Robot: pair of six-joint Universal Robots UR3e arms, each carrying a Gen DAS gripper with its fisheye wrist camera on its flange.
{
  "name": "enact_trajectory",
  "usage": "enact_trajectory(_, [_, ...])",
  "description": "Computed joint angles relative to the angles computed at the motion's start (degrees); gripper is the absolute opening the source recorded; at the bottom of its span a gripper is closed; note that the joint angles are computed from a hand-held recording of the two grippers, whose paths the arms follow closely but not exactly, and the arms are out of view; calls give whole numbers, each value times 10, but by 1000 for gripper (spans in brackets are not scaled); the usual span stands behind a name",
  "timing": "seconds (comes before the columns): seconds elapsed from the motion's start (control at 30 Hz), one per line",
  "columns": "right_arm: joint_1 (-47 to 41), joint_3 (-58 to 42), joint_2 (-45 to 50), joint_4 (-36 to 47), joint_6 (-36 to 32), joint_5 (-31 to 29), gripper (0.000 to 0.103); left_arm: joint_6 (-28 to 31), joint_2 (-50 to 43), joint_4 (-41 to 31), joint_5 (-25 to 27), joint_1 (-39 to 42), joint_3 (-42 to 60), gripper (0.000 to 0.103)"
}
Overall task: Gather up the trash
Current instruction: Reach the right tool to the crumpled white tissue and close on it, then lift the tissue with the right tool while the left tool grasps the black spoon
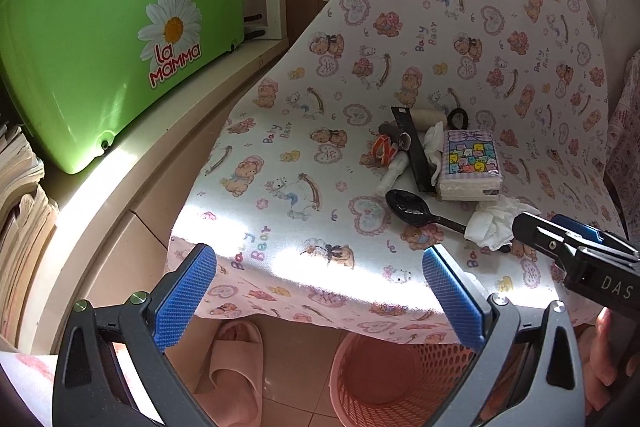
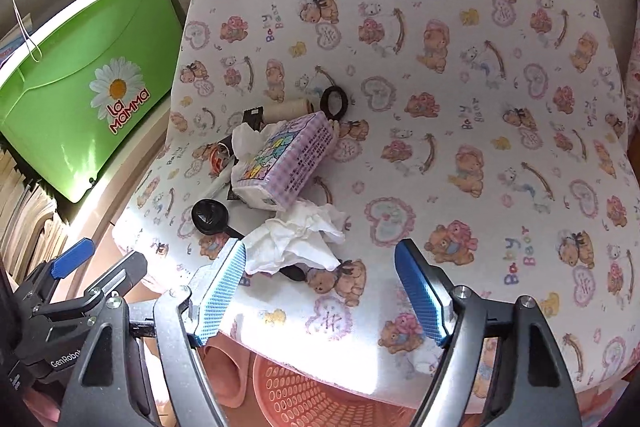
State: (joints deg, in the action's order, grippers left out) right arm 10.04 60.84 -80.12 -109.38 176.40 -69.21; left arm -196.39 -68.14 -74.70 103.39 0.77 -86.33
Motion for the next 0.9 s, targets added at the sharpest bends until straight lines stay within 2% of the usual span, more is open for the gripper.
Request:
enact_trajectory(0.1, [10,-7,14,-7,5,-1,74,-3,4,0,-8,3,-1,102])
enact_trajectory(0.23, [19,-4,23,-11,9,-3,55,-7,-2,7,26,-22,-2,102])
enact_trajectory(0.3, [23,11,20,-34,16,-11,43,-10,-1,12,37,-30,-5,102])
enact_trajectory(0.37, [15,20,14,-33,16,-1,17,-11,-4,19,61,-47,-6,102])
enact_trajectory(0.4, [13,30,7,-41,18,-3,11,-11,-5,20,68,-52,-5,102])
enact_trajectory(0.57, [13,56,-25,-78,24,-52,6,-7,3,19,48,-41,0,102])
enact_trajectory(0.67, [-2,52,-45,-67,23,-66,6,-6,4,21,46,-39,1,102])
enact_trajectory(0.77, [-35,49,-68,-38,14,-55,6,-6,10,20,29,-29,-1,102])
enact_trajectory(0.9, [-96,56,-103,4,-1,-5,6,-4,10,25,18,-32,-4,102])
